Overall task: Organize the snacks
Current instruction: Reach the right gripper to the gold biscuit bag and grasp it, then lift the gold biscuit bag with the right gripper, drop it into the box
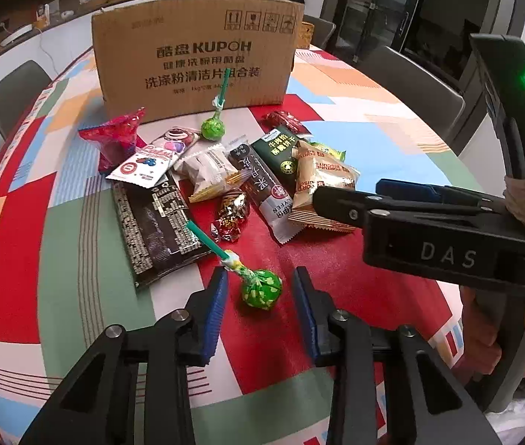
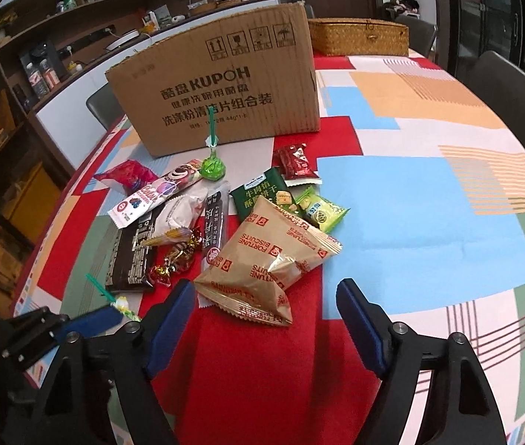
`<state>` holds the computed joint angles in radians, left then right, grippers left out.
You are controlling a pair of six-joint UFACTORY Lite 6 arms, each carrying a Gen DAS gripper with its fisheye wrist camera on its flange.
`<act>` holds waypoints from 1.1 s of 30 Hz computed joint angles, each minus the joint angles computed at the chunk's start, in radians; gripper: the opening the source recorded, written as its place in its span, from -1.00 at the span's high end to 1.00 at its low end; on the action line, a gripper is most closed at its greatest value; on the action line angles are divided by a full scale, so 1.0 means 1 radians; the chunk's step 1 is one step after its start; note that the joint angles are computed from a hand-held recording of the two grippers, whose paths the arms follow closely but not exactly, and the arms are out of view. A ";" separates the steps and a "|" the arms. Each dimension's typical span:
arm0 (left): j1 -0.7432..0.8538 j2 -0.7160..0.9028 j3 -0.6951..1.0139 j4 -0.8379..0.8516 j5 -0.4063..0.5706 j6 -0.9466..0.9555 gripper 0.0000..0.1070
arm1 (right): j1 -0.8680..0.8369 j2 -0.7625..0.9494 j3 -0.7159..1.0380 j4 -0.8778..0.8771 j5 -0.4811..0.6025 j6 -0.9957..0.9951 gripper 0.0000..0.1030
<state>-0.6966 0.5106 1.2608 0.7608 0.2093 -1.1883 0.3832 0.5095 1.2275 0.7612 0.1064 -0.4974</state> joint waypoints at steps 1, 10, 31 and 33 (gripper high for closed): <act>0.002 0.007 0.006 0.002 -0.001 -0.001 0.35 | -0.001 0.007 0.007 0.014 0.003 -0.013 -0.51; 0.030 0.048 0.026 -0.056 -0.034 0.050 0.51 | 0.001 0.112 0.127 -0.086 0.039 0.095 -0.40; 0.036 -0.023 -0.024 0.224 -0.021 -0.253 0.54 | 0.019 0.109 0.117 -0.448 0.025 0.426 0.13; 0.036 -0.042 -0.034 0.253 -0.013 -0.285 0.54 | 0.024 0.085 0.093 -0.462 0.015 0.437 0.13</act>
